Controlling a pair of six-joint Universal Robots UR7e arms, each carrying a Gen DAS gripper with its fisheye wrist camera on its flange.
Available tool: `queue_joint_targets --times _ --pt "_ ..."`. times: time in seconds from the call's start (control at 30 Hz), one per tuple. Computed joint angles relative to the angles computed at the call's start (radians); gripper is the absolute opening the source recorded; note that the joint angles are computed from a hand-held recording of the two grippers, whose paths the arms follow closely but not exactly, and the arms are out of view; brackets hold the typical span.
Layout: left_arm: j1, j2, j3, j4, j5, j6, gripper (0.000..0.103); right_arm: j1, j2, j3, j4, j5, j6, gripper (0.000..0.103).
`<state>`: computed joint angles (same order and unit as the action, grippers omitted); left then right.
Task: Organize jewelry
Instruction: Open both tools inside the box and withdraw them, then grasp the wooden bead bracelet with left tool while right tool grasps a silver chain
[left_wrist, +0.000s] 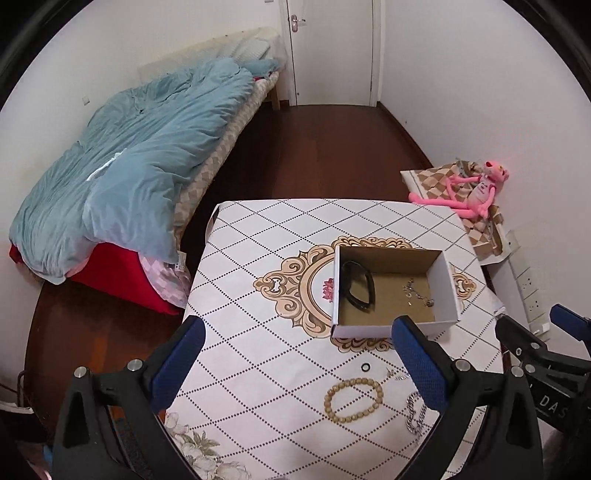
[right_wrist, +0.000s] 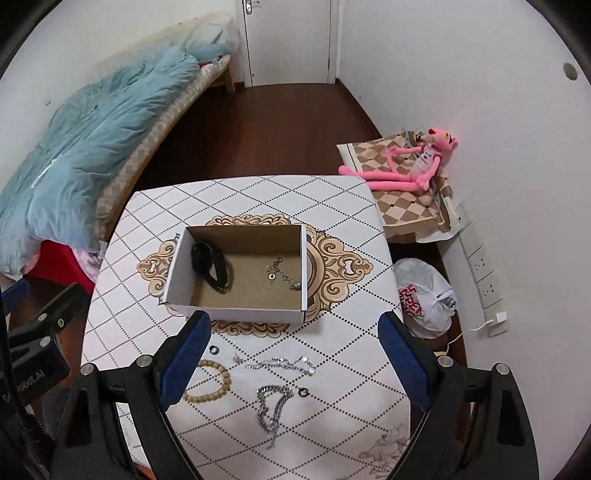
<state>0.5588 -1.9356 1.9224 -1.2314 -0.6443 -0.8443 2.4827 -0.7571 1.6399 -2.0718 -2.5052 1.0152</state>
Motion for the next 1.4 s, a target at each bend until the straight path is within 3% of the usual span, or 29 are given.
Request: queue_joint_targets --times 0.2,0.37,0.57,0.77,0.93,1.03,1.07,1.23,1.33,1.37,1.4 --pt "-0.021 -0.03 0.002 0.082 -0.004 -0.081 0.103 0.025 -0.01 0.02 -0.013 0.018 0.03 0.093" --pt "-0.019 -0.073 0.054 0.148 0.0 -0.143 0.103 0.005 -0.017 0.093 -0.043 0.072 0.068 0.093" --pt "0.05 -0.115 0.153 0.156 -0.027 -0.141 0.103 -0.057 0.004 0.242 -0.198 0.185 0.079 0.091" --pt "0.133 -0.124 0.221 0.131 -0.034 -0.105 0.103 -0.087 0.08 0.302 -0.392 0.214 0.0 0.06" --pt "0.168 -0.129 0.251 0.107 -0.025 -0.073 0.103 -0.096 0.146 0.275 -0.414 0.203 -0.066 0.035" --pt "0.189 -0.132 0.269 0.074 -0.031 -0.037 0.103 -0.076 0.182 0.252 -0.375 0.137 -0.084 0.023" --pt "0.194 -0.132 0.275 0.06 -0.035 -0.026 0.103 -0.072 0.187 0.25 -0.378 0.132 -0.092 0.013" --pt "0.243 -0.116 0.301 -0.1 -0.084 0.098 0.103 -0.076 0.162 0.293 -0.455 0.162 -0.082 0.01" --pt "0.29 -0.082 0.311 -0.237 -0.134 0.212 0.102 -0.07 0.129 0.328 -0.507 0.173 -0.055 0.002" --pt "0.308 -0.062 0.311 -0.276 -0.151 0.248 0.097 -0.07 0.117 0.338 -0.519 0.178 -0.05 0.002" --pt "0.322 -0.046 0.313 -0.309 -0.166 0.278 0.085 -0.072 0.11 0.343 -0.529 0.179 -0.047 0.002"
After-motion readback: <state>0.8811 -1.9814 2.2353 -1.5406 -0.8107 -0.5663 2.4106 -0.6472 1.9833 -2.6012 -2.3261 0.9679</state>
